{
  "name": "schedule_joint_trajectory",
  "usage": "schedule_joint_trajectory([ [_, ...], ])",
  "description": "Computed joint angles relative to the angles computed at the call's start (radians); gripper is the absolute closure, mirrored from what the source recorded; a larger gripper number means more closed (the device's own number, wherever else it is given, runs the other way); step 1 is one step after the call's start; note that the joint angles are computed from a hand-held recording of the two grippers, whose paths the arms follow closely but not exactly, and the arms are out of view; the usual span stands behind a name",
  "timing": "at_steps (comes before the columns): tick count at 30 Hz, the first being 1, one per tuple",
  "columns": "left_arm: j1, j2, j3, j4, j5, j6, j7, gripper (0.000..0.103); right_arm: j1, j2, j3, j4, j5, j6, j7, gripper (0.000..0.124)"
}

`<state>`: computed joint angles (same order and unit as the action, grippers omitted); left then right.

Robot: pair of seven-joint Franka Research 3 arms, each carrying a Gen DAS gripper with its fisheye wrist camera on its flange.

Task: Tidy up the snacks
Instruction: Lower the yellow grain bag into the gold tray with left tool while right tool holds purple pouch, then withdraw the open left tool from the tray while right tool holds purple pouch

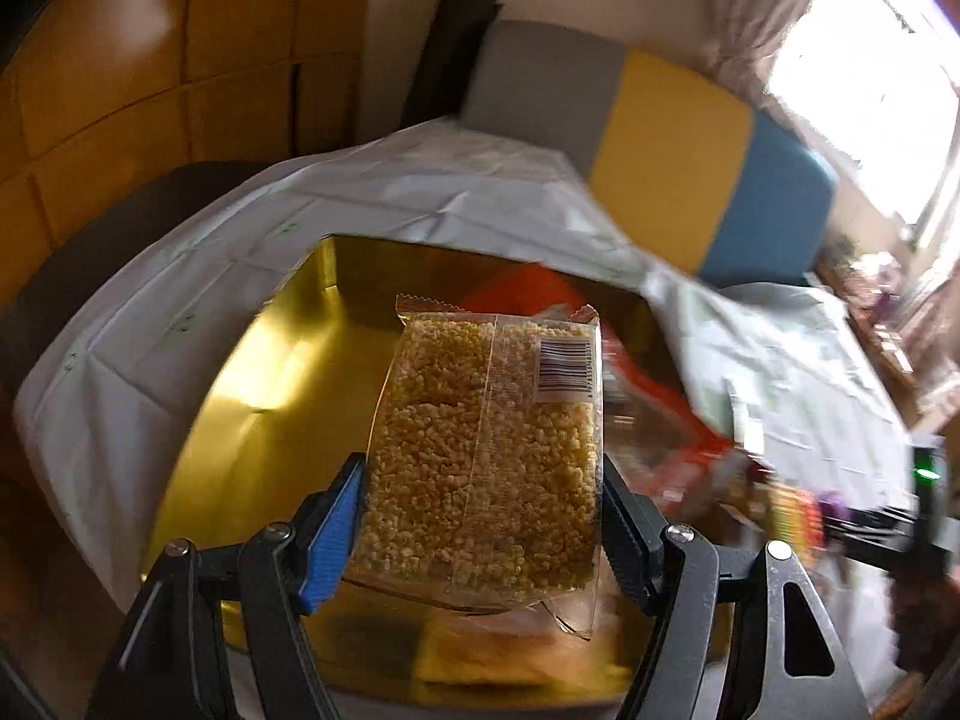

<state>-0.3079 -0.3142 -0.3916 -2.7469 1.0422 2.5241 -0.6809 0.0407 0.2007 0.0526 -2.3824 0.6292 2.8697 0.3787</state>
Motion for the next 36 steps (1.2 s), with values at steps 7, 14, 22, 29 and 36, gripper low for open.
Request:
schedule_joint_trajectory([
  [7,0.001,0.030,0.006,-0.013,-0.008,-0.048,-0.012,0.026,0.001,0.002,0.004,-0.003,0.005,0.009,-0.003,0.082],
  [14,-0.049,-0.009,-0.031,-0.012,-0.048,-0.141,-0.030,0.020,0.000,0.003,0.005,-0.003,0.004,0.011,-0.005,0.082],
  [22,-0.123,0.019,-0.064,0.058,-0.043,-0.230,0.002,0.016,-0.002,0.003,0.006,-0.002,0.005,0.014,-0.011,0.082],
  [29,-0.165,0.091,-0.075,0.134,0.022,-0.228,0.022,0.013,-0.003,0.002,0.006,-0.003,0.007,0.019,-0.017,0.082],
  [36,-0.209,0.200,-0.059,0.212,0.125,-0.164,0.044,0.013,-0.003,-0.004,0.010,-0.012,0.017,0.032,-0.032,0.082],
])
